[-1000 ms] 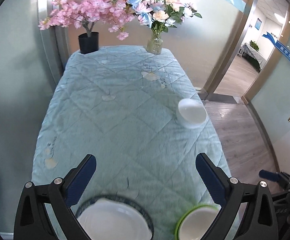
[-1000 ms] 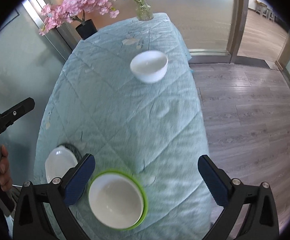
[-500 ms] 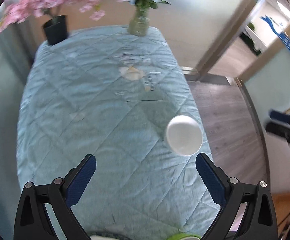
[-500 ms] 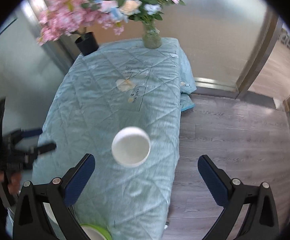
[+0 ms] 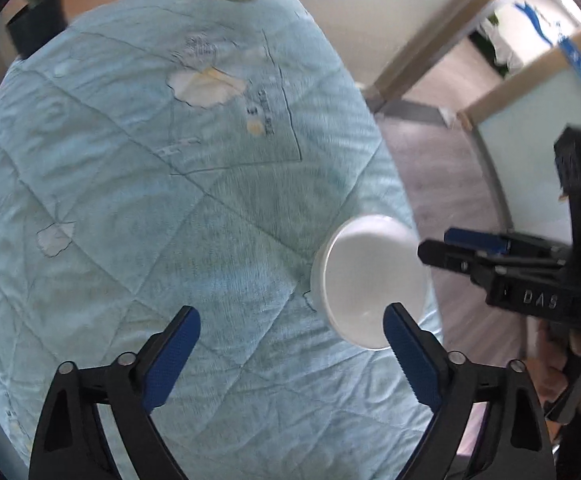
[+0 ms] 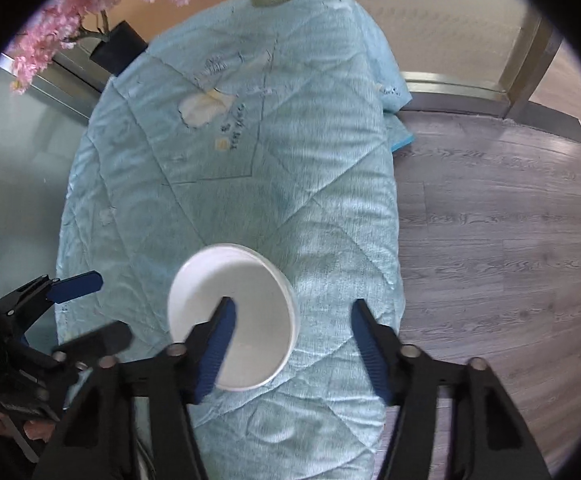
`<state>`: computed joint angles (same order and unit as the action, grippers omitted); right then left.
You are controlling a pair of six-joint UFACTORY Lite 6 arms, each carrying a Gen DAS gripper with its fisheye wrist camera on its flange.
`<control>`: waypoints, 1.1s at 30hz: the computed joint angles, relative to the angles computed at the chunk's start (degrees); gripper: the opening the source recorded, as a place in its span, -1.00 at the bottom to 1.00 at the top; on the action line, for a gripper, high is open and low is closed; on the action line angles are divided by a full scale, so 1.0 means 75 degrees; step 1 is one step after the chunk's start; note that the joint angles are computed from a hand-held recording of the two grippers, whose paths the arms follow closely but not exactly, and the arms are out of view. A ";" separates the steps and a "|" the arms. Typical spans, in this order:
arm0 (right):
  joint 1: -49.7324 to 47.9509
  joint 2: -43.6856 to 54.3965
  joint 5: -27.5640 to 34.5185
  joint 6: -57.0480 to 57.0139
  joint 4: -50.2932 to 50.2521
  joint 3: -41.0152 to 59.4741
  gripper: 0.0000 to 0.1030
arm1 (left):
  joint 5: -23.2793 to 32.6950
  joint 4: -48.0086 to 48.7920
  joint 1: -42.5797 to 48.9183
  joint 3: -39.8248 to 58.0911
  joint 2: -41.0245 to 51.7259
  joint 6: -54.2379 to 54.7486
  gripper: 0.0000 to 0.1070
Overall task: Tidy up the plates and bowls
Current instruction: 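Close both grippers on the rim of the small white bowl, then carry the small white bowl with both grippers over the green bowl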
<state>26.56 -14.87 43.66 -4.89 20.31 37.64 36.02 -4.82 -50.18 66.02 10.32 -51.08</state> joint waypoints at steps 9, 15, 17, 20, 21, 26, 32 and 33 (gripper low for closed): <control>0.0145 0.0951 -0.0689 0.0012 0.0216 -0.0201 -0.54 | -0.0358 -0.0904 0.0189 0.0590 0.1302 0.1039 0.20; -0.0149 0.1081 -0.0854 -0.0910 0.1000 -0.0478 -0.83 | -0.0582 -0.1916 0.0399 0.0743 0.1779 0.1880 -0.34; 0.0019 0.1062 -0.0877 -0.0702 0.0826 -0.0437 -0.88 | -0.0716 -0.2079 0.0399 0.0777 0.1841 0.2051 -0.53; 0.0366 0.1008 -0.0993 -0.0015 0.0335 -0.0411 -0.88 | -0.0865 -0.2200 0.0354 0.0840 0.1907 0.2209 -0.80; 0.0416 0.0996 -0.1013 0.0193 0.0283 -0.0403 -0.88 | -0.0857 -0.1943 0.0282 0.0946 0.1970 0.1982 -0.84; 0.0951 0.0955 -0.1171 0.1231 -0.0451 -0.0350 -0.89 | -0.0585 -0.1309 0.0142 0.1361 0.2203 0.1488 -0.88; 0.1183 0.0659 -0.1008 0.1839 -0.0778 -0.0460 -0.90 | -0.0331 -0.0473 -0.0116 0.1582 0.2131 0.0800 -0.91; 0.1251 0.0547 -0.0945 0.2018 -0.0872 -0.0474 -0.90 | -0.0294 -0.0286 -0.0168 0.1567 0.2034 0.0595 -0.92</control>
<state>35.94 -10.76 36.57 10.24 13.77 34.08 33.81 -6.96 -51.44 77.77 25.57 -46.61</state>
